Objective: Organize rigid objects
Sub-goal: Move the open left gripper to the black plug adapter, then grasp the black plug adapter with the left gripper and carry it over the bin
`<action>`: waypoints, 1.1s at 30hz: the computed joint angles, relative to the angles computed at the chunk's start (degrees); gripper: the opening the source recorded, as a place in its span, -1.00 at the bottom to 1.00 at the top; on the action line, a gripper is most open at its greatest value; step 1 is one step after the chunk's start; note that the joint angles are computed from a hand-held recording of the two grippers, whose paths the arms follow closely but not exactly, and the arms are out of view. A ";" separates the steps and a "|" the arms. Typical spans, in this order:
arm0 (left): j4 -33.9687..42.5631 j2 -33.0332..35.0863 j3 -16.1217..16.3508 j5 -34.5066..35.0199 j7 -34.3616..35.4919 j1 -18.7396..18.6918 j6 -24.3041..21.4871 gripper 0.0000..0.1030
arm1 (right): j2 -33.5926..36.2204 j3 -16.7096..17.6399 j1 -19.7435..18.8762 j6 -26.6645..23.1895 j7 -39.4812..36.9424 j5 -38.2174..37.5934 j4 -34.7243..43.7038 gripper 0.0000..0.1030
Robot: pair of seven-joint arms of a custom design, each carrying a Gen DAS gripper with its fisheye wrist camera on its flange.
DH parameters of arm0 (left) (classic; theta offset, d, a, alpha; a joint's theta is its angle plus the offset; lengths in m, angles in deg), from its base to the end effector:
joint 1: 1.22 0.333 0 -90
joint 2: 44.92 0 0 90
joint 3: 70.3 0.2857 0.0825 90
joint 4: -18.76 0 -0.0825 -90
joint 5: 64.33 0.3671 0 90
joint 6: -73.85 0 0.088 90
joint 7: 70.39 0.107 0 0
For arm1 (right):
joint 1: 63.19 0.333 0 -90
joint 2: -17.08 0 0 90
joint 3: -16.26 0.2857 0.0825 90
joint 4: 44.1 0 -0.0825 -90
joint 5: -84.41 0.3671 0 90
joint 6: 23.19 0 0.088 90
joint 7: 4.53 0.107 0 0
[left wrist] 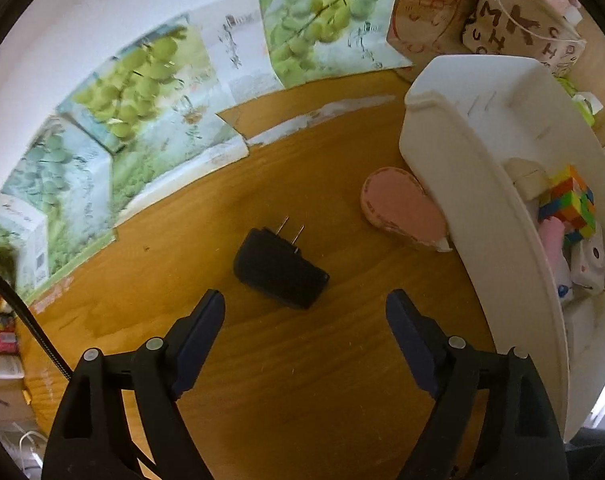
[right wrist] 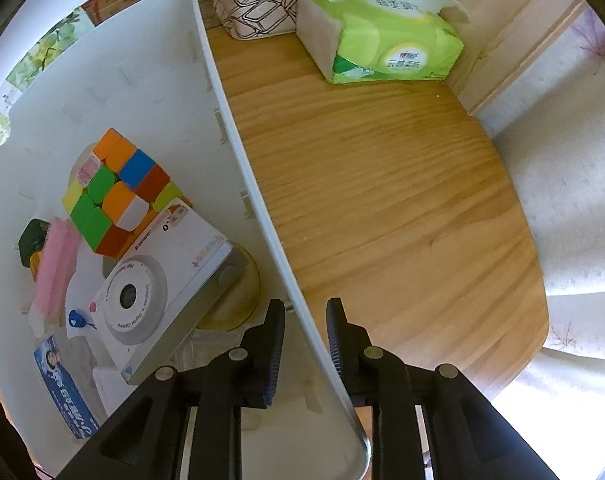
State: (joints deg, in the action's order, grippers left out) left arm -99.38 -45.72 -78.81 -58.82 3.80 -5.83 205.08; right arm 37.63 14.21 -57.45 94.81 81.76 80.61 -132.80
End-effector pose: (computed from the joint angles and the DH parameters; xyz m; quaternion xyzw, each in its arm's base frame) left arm 0.5397 -0.1238 0.4418 -0.6986 0.7041 -0.0832 0.0964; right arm 0.6533 0.0414 0.4363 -0.7583 0.6464 -0.0798 0.0281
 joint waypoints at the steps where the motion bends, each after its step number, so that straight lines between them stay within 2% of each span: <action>1: 0.58 0.68 0.09 -0.37 0.54 0.07 -0.24 0.67 | -0.08 -0.06 0.20 0.10 0.52 -0.28 -0.19 -0.57; 9: 4.08 5.35 0.64 0.08 0.83 0.53 -1.89 0.69 | 0.17 -0.21 1.22 -0.51 3.83 -2.17 0.36 -0.52; 15: 4.19 6.78 0.89 1.91 -0.99 0.49 -1.24 0.69 | 0.11 -0.23 1.36 -0.64 4.97 -2.71 0.26 -0.50; 24: 3.75 7.72 1.07 -1.54 -0.91 1.28 1.47 0.67 | 0.19 -0.14 1.37 -1.02 5.68 -2.67 0.45 -0.50; 26: 4.32 8.38 1.11 -1.14 -1.37 1.21 2.15 0.61 | 0.37 -0.16 1.29 -1.28 5.89 -2.53 0.75 -0.49; 31: 5.52 9.00 1.44 -0.89 -0.99 1.60 2.95 0.15 | 0.57 -0.18 1.24 -1.66 6.20 -2.40 1.13 -0.49; 33: 5.71 8.83 1.55 -1.17 -0.92 1.85 2.83 0.07 | 0.61 -0.17 1.24 -1.67 6.17 -2.46 1.16 -0.49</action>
State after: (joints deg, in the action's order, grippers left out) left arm -93.68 -36.89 -77.26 -59.98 2.88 -3.98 207.91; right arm 38.25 14.04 -56.21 93.14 87.94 78.15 -131.64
